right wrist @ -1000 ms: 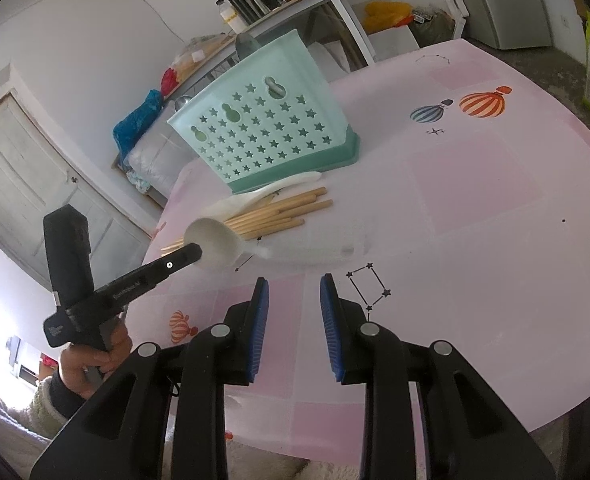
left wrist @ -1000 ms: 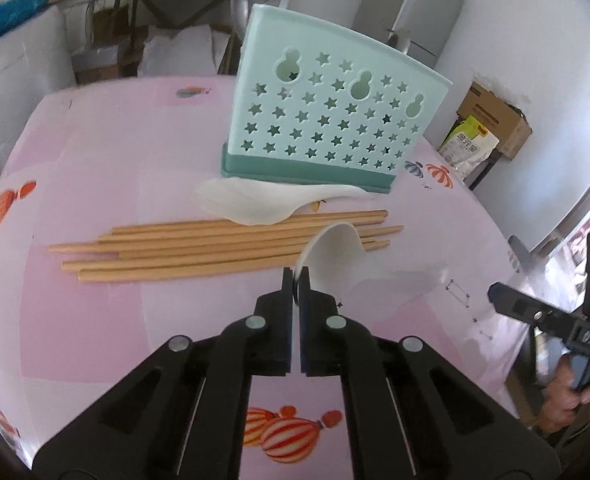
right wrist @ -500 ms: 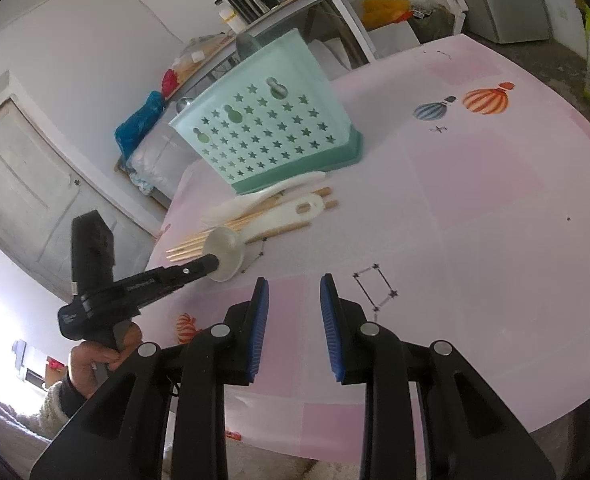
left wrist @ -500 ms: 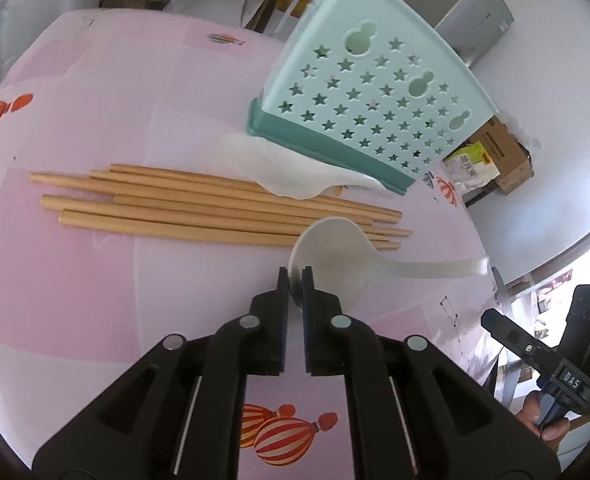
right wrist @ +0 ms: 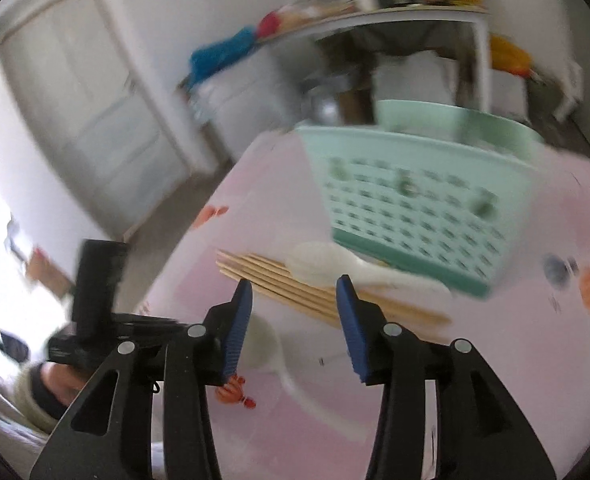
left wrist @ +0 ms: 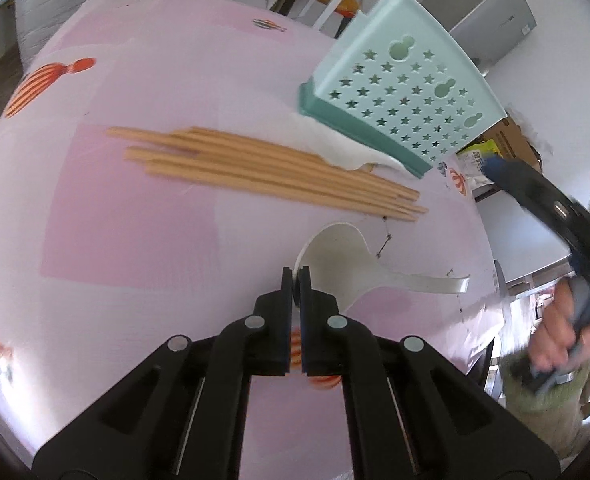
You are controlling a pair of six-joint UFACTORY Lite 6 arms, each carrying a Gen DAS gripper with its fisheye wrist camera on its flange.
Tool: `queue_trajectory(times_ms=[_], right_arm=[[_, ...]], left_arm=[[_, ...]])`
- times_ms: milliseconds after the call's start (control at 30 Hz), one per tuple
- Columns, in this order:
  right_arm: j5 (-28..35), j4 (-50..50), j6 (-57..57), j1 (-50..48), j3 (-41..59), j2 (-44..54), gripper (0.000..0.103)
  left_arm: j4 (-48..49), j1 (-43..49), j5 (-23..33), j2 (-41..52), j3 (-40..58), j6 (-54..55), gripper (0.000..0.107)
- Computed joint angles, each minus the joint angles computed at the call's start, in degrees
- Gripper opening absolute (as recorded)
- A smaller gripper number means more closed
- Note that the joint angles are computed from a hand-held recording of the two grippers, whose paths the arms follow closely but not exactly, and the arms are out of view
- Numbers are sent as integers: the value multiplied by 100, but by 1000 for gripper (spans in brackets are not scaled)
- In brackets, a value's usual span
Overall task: Organize utensils
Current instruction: 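Grasp the white rice paddle with the right tool while the left tool lifts the ladle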
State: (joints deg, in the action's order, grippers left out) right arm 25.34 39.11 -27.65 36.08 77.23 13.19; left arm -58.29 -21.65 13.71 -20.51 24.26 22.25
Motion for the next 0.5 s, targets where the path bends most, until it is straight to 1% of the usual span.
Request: queue_trajectory(times_ms=[100,167,300,433,500], right_arm=[[246,-1062,578,280,1114,971,43],[402,-2040,1118,509,1917,1689,43],[619,-3048,1632,748,2757,2551,43],[749,-3551,1870,865,3199,2985,35],[792,-3846,2053,913,3297,3110,27]], left_arm=[[535,24,57,-335,-211,-544,2],[797,12,70,-493,-304,-809,2],[770,7,50,-569,-370,-808,2],[799,-43,11,-552,-348,-828,2],[872,-143,-89,-488,-328,-928,2]])
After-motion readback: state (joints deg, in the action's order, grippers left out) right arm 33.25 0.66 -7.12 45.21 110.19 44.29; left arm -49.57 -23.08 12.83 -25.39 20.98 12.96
